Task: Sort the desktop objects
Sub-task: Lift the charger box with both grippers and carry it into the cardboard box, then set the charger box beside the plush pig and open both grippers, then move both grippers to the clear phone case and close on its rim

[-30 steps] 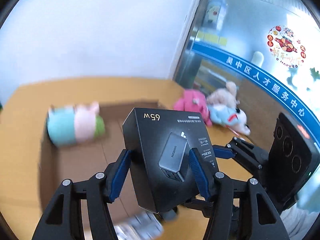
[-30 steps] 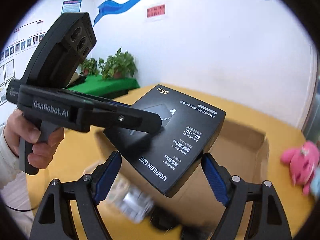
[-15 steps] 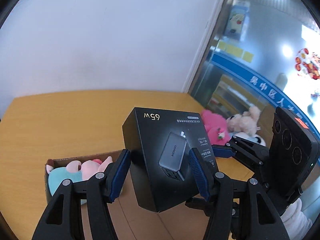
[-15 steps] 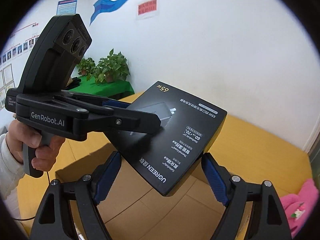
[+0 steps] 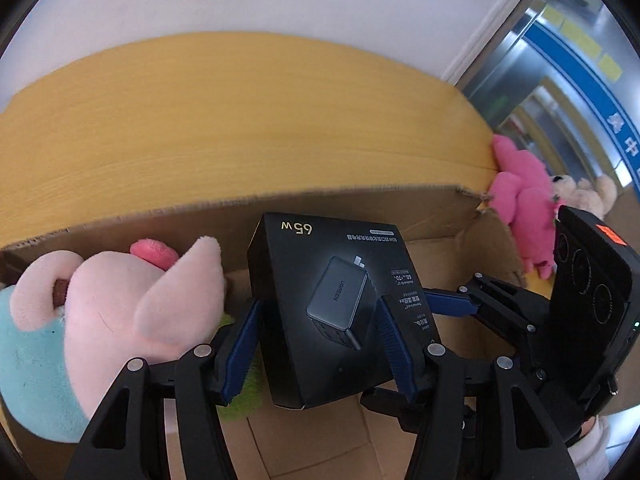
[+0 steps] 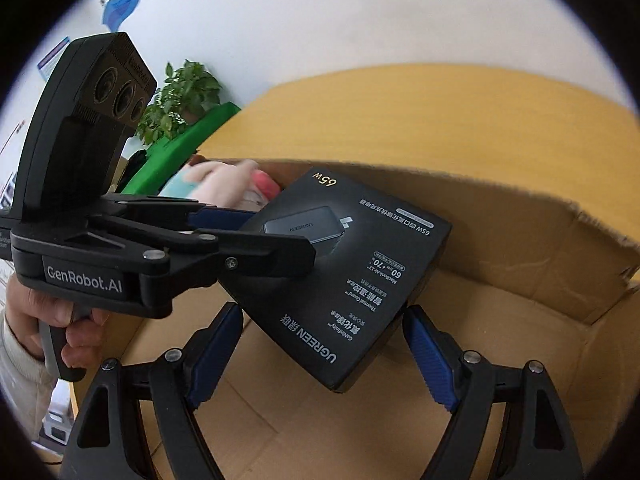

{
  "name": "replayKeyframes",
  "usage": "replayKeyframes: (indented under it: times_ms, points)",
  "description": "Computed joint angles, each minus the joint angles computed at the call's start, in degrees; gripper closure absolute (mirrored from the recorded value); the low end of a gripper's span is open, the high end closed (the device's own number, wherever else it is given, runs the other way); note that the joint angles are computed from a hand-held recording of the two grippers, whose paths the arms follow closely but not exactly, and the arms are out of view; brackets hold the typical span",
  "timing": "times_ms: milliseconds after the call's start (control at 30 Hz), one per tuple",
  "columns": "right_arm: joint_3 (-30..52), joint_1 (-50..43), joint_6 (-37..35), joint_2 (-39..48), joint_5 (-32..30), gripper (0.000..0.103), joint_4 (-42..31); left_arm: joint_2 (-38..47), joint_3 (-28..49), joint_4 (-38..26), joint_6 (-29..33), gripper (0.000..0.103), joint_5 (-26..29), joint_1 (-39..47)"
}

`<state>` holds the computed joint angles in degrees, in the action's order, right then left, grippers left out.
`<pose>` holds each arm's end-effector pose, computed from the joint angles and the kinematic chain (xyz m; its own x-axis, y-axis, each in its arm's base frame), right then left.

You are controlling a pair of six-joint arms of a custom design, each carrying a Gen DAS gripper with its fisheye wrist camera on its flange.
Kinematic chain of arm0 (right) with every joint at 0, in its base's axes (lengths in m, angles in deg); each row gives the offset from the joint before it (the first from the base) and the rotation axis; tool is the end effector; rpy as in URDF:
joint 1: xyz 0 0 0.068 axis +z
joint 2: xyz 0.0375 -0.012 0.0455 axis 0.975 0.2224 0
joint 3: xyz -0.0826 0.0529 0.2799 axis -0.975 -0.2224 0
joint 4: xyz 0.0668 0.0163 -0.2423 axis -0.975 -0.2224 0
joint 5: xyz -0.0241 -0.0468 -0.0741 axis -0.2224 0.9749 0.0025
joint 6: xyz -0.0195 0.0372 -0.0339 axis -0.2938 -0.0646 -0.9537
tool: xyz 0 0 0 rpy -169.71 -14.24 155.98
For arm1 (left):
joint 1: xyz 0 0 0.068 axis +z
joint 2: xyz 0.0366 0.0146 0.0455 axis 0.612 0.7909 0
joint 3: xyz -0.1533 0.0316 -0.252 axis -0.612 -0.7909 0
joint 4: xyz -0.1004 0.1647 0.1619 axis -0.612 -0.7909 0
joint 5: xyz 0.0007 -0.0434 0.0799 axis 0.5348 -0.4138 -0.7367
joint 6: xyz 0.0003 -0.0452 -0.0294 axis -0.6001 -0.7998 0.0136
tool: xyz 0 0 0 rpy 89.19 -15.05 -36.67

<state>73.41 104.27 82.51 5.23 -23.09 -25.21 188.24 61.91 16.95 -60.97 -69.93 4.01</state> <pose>0.2431 0.1283 0.2272 -0.8173 0.1084 -0.5660 -0.1445 0.9123 0.3833 0.3885 -0.2732 0.2930 -0.7474 0.5295 -0.4013 0.6516 0.7020 -0.2873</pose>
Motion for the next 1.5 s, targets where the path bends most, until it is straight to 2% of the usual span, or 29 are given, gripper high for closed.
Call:
replayKeyframes:
  times_ms: [100, 233, 300, 433, 533, 633, 667, 700, 733, 767, 800, 867, 933, 1033, 1067, 1100, 1133, 1167, 1233, 1267, 1300, 1367, 1433, 1500]
  points:
    - [-0.6, -0.4, -0.1, 0.8, -0.6, 0.02, 0.4, 0.7, 0.9, -0.8, 0.1, 0.048, -2.5, -1.2]
    - [-0.9, 3.4, 1.6, -0.4, 3.8, 0.021, -2.1, 3.0, 5.6, -5.3, 0.0, 0.049, -2.7, -1.3]
    - [4.1, 8.2, 5.2, 2.6, 8.0, 0.023, -4.7, 2.2, 4.8, -5.1, -0.1, 0.049, -2.9, -1.3]
    - [3.5, 8.9, 7.6, 2.1, 10.1, 0.023, -6.0, -1.4, 0.3, -3.3, 0.9, 0.049, 0.0, 1.0]
    - [4.4, 10.0, 8.5, 1.0, 11.4, 0.023, -8.7, -6.8, -5.3, 0.1, 1.6, 0.049, -1.4, 1.4]
    - [4.9, 13.4, 10.9, -3.0, 16.0, 0.023, -12.4, -17.4, -15.9, 6.9, 4.1, 0.047, 0.2, 3.5]
    - [6.1, 16.2, 12.7, -4.3, 19.9, 0.023, -15.5, -22.5, -20.7, 10.1, 4.8, 0.046, 0.4, 4.3]
    - [9.3, 21.0, 15.8, -4.7, 26.6, 0.022, -21.8, -26.1, -23.8, 12.8, 4.9, 0.045, -1.2, 4.4]
    - [11.7, 24.5, 17.9, -4.6, 31.4, 0.022, -26.4, -31.1, -28.2, 16.0, 5.1, 0.038, -4.2, 4.6]
    - [14.3, 29.0, 20.6, -4.8, 36.5, 0.022, -30.8, -34.6, -31.1, 18.3, 5.0, 0.026, -6.8, 4.1]
    - [14.6, 32.4, 22.7, -7.3, 40.3, 0.022, -34.2, -38.9, -34.7, 20.8, 5.3, 0.022, -7.5, 4.6]
    - [18.8, 41.3, 30.8, -8.1, 48.8, 0.022, -42.2, -47.7, -41.5, 23.8, 6.4, 0.01, -4.9, 7.3]
    - [23.4, 50.8, 42.4, -7.0, 56.6, 0.022, -53.0, -53.7, -46.0, 24.7, 7.2, 0.0, -1.9, 10.1]
    - [29.5, 62.7, 60.8, -1.8, 63.2, 0.023, -67.7, -62.2, -52.6, 25.1, 9.2, 0.001, 0.9, 15.0]
    - [30.5, 64.2, 62.2, -0.6, 64.1, 0.03, -68.5, -65.0, -55.4, 25.0, 10.6, 0.0, 3.0, 17.7]
    - [31.1, 67.5, 67.9, 0.6, 64.5, 0.039, -72.9, -66.7, -56.9, 24.7, 11.5, 0.0, 4.7, 19.8]
    - [32.6, 68.7, 70.0, 2.5, 64.1, 0.057, -74.5, -68.1, -58.6, 24.9, 11.7, 0.001, 5.5, 21.2]
    - [33.3, 69.7, 71.4, 3.8, 63.3, 0.063, -74.5, -69.8, -60.6, 24.2, 12.9, 0.001, 7.7, 24.2]
    - [32.9, 71.7, 73.5, 5.6, 62.2, 0.063, -72.4, -72.2, -62.8, 21.5, 16.3, 0.002, 12.7, 30.6]
    - [32.6, 72.8, 74.5, 6.4, 61.4, 0.06, -71.4, -72.9, -63.8, 19.9, 18.5, 0.005, 15.2, 34.3]
    - [33.0, 74.1, 75.5, 7.1, 60.4, 0.056, -71.0, -73.0, -64.2, 17.7, 21.2, 0.01, 18.0, 37.9]
    - [31.2, 74.2, 73.5, 8.0, 58.3, 0.033, -64.7, -71.4, -64.0, 10.1, 29.1, 0.026, 23.5, 45.2]
    - [29.9, 74.7, 71.7, 8.5, 56.9, 0.029, -58.7, -69.6, -64.5, 3.3, 37.1, 0.026, 26.1, 50.2]
    - [26.5, 73.9, 65.6, 8.5, 54.4, 0.029, -47.3, -67.7, -65.5, -2.1, 45.1, 0.024, 26.9, 55.2]
